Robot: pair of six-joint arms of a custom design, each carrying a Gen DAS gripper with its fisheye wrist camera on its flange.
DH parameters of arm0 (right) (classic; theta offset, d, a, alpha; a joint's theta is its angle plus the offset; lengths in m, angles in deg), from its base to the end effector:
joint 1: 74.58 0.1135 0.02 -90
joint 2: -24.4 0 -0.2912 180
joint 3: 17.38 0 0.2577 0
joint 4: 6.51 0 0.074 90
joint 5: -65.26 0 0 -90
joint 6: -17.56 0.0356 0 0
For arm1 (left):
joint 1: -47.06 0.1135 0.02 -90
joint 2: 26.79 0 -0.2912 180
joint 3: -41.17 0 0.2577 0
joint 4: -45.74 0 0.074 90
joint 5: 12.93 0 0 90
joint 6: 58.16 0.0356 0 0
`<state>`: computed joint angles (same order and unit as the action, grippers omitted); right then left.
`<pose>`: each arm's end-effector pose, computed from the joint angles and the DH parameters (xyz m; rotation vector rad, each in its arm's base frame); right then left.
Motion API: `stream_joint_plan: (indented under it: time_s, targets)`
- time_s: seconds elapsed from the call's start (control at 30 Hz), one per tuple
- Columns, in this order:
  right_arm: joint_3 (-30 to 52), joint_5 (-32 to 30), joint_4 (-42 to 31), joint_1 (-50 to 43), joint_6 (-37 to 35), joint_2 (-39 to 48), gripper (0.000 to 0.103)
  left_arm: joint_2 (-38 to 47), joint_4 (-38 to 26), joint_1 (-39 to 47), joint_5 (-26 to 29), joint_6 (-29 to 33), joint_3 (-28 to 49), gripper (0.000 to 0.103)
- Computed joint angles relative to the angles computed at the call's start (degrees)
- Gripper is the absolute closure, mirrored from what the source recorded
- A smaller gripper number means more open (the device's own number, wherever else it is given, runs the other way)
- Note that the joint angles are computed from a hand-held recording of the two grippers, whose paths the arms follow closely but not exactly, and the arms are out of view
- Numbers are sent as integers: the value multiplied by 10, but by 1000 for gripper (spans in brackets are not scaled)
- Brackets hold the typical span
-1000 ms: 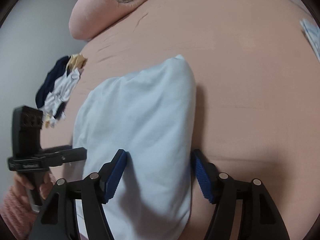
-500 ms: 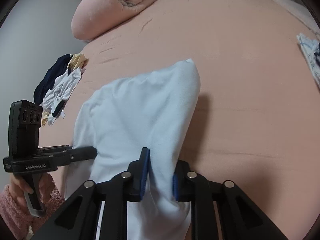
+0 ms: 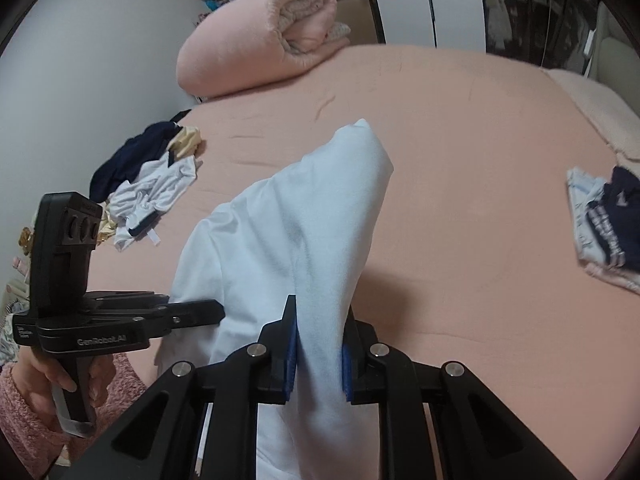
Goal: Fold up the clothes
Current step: 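Lift the folded shirt with the left gripper and carry it to the clothes stack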
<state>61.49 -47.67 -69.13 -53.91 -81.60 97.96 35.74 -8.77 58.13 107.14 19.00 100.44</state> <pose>0.2307 0.1019 0.3268 -0.8040 2.4284 0.5904 0.1986 0.0207 0.2686 -0.3291 2.4937 -0.6847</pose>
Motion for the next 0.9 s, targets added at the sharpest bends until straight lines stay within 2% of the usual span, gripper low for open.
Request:
stream_joint_plan:
  time_s: [0.2, 0.43, 0.67, 0.9]
  targets:
    - [21, -30, -50, -73, -44, -38, 87, -12, -16, -85, -46, -42, 46, 90]
    - [50, -91, -100, -207, -121, -40, 87, 27, 23, -214, -115, -104, 96, 90]
    - [104, -137, -165, -372, -228, 10, 87, 119, 64, -335, -156, -142, 172, 90]
    - [176, -176, -213, -503, -302, 65, 87, 219, 60, -405, -185, -129, 289, 90]
